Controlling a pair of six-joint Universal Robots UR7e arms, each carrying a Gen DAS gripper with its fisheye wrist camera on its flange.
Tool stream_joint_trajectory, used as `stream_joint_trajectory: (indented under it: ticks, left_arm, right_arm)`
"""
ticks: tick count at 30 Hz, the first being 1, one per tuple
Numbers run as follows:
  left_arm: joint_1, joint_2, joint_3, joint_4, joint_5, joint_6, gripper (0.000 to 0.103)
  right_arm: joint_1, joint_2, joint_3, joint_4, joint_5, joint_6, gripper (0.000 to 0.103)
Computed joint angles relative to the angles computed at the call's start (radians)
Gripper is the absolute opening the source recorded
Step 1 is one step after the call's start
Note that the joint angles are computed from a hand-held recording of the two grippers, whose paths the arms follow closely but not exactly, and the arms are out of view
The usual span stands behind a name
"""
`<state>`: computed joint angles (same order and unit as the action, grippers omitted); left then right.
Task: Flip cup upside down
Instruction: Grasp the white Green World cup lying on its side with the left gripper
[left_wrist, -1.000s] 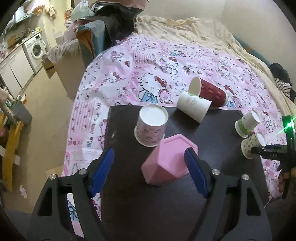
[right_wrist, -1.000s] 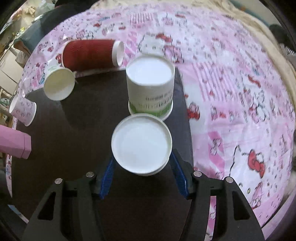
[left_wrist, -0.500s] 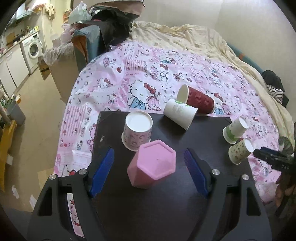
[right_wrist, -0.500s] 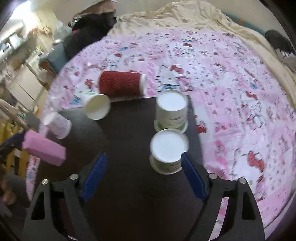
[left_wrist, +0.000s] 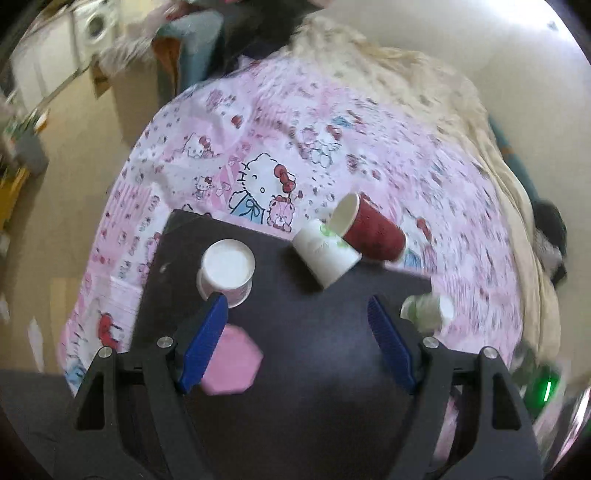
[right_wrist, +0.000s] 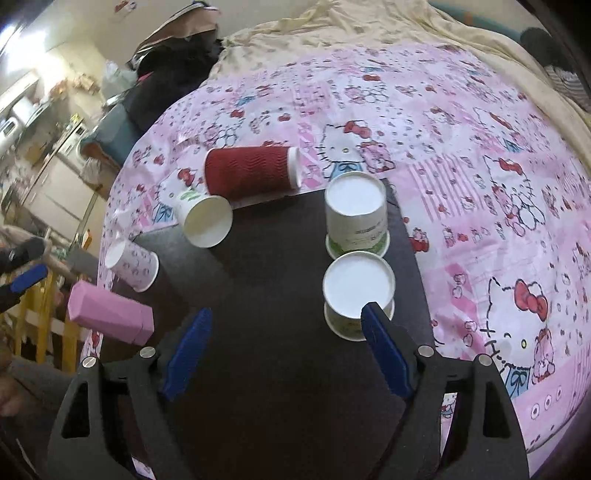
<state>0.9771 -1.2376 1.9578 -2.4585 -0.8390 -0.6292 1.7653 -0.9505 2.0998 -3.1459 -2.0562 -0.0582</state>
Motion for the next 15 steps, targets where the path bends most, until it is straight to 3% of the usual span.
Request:
stream_joint_trajectory:
  ticks: [4,6,8,15]
  left_arm:
    - [0.060,0.152,-0.173,0.086,0.003,-0.100,0.075]
    - [0.105,0.214,-0.253,0.164,-0.031,-0.204,0.074]
    - [0.153,0.265,-0.296,0.152,-0.095,-0.285,0.073]
    - [0.208,0.383,-0.389,0.159,-0.108,-0.346,0.064]
  right_arm:
    - [-0.011,-0.020,0.009,-0.006,0.022,0.016,0.085]
    - [-0.015,-0.028,0.012,-0.003,0.028,0.020,0.085]
    - [-0.022,-0.035,0.012,0.004,0.034,0.022,0.085]
    - [-0.053,-0.065,0.016,0.015,0.053,0.022,0.085]
